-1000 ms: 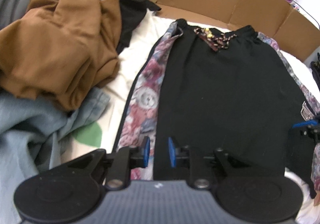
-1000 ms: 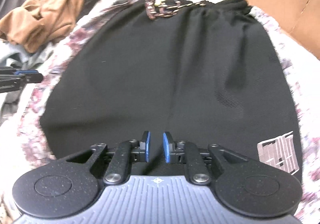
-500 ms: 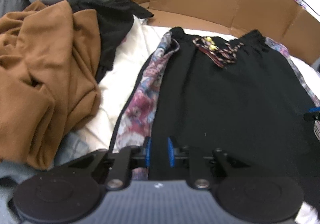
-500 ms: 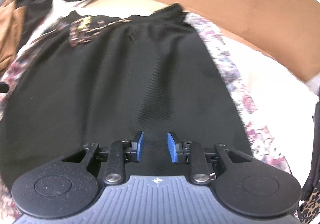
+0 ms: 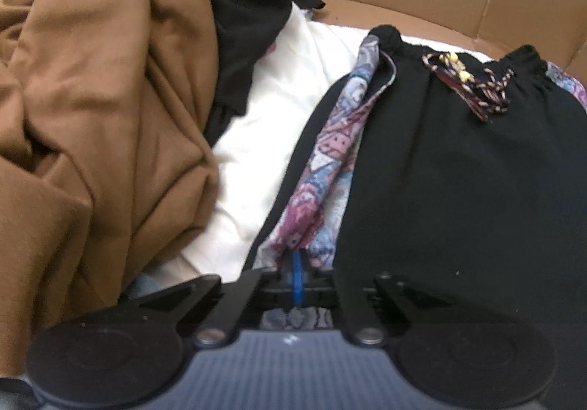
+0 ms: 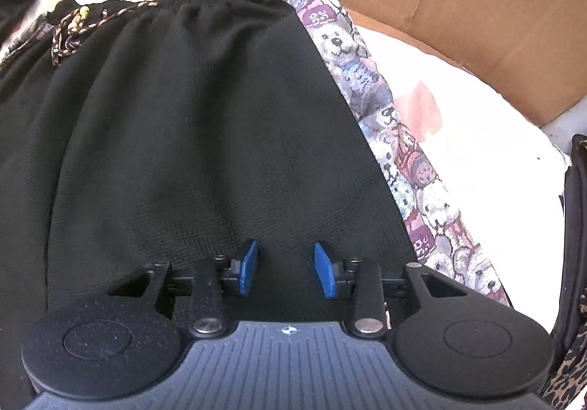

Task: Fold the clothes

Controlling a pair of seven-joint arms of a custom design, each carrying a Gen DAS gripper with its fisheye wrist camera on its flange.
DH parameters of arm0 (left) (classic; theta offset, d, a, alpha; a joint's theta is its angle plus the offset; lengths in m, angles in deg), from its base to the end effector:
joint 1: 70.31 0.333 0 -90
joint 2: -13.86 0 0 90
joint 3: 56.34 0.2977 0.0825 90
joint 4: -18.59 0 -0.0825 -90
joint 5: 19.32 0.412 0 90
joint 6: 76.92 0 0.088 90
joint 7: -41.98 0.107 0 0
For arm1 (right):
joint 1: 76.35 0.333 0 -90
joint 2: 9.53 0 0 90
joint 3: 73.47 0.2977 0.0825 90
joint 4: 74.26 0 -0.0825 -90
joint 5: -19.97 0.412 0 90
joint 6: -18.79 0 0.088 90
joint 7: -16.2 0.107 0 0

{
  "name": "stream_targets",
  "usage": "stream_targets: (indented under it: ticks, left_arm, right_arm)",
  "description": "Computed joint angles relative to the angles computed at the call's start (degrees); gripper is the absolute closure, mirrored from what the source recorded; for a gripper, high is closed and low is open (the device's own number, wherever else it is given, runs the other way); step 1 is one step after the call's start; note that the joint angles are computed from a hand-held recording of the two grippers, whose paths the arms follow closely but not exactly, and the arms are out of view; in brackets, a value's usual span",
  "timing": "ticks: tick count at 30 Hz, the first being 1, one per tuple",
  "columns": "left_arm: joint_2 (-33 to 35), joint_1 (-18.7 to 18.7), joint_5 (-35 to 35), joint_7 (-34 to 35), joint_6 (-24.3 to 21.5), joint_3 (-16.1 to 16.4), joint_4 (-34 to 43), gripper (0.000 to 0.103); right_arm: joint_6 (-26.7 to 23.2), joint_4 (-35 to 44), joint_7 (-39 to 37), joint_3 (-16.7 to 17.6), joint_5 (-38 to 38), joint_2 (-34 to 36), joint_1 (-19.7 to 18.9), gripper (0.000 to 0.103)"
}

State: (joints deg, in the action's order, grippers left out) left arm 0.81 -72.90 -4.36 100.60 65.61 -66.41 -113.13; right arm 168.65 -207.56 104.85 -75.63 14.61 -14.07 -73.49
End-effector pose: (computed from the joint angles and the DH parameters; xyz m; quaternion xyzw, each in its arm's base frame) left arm 0.5245 -0.1214 0.4520 -0.7365 0.6348 -0.1392 0.1875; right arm 0.5521 0.0088 0.3744 -0.7312 0.6565 -0.1505 0.1080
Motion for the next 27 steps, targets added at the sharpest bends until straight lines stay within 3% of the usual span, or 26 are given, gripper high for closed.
stream_targets:
  ticks: [6,16,27]
  left_arm:
    - [0.0,-0.7,-0.4,1.1,3.3,-0.2,1.0,0.097]
    - [7.2,-0.3,0.4,0.3,5.9,0.6,7.5,0.097]
    - [13.1,0.0,1.6,-1.4,6.0,2.3,12.7,0.098]
  right_arm:
    - [2.2,1.9,0.0,-0.2,-0.3,0.9,-0.4,0.061]
    - [5.9,6.3,-2.8,-0.6,1.7,4.7,-0.5,0.061]
    - [9.9,14.1,-4.4,-0.8,2.2,11.8,-0.4,0.061]
